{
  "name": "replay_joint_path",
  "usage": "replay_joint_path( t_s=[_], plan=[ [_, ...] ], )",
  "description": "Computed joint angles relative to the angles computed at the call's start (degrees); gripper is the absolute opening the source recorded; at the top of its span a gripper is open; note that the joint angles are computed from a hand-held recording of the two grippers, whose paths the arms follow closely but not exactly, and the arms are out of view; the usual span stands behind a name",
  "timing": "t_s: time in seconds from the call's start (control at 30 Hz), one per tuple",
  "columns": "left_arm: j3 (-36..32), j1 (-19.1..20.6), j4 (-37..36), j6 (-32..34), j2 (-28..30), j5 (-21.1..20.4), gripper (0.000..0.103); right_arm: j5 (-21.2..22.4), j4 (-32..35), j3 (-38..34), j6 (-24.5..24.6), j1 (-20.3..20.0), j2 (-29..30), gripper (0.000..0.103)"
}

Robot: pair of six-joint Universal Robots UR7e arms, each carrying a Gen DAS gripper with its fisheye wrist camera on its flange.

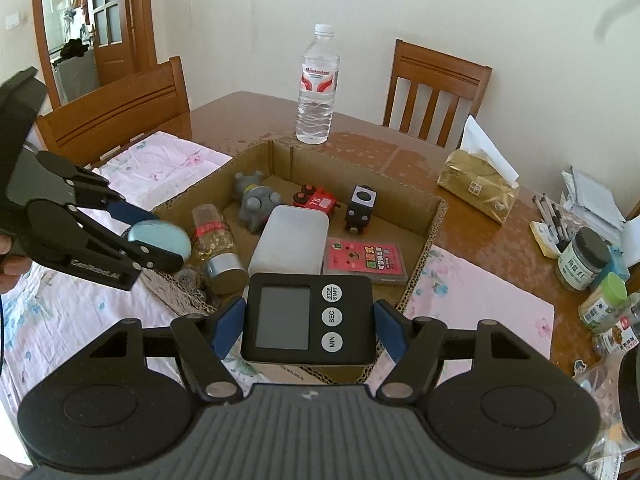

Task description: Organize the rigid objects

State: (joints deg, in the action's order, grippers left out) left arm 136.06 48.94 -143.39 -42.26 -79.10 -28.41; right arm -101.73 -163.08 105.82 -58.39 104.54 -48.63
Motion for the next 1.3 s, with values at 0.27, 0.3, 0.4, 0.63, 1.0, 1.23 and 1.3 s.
replay_joint_path(
  t_s=[0.27,0.3,0.4,0.63,1.0,1.23,1.3],
  plan=[
    [1.3,-1.5,-2.9,0.4,0.5,2.8,0.1,-0.5,-0.2,-0.9,0.8,0.3,0.8,0.074],
    [1.6,-2.3,-2.0,-0.6,0.7,4.5,0.101,-0.7,-0.3,-1.2,0.8,0.3,1.1,0.074],
    [2.5,-4.4,-0.8,-1.7,0.4,7.1,0.101,-1.3,-0.3,-2.8,1.5,0.4,2.5,0.074],
    [3.4,-7.8,6.0,-9.3,-1.3,10.0,0.101,-3.1,-1.2,-8.2,4.1,0.7,8.0,0.074],
    [4.0,-10.3,16.9,-23.2,-5.2,12.6,0.102,-6.9,-2.9,-9.4,10.5,2.5,8.9,0.103],
    [-1.9,-11.1,41.3,-43.6,-6.7,10.2,0.102,-16.6,1.9,-7.0,22.8,5.9,5.7,0.103],
    [-4.2,-11.4,47.4,-48.9,-6.3,8.7,0.102,-18.3,2.0,-5.6,25.4,6.5,4.6,0.103]
  ],
)
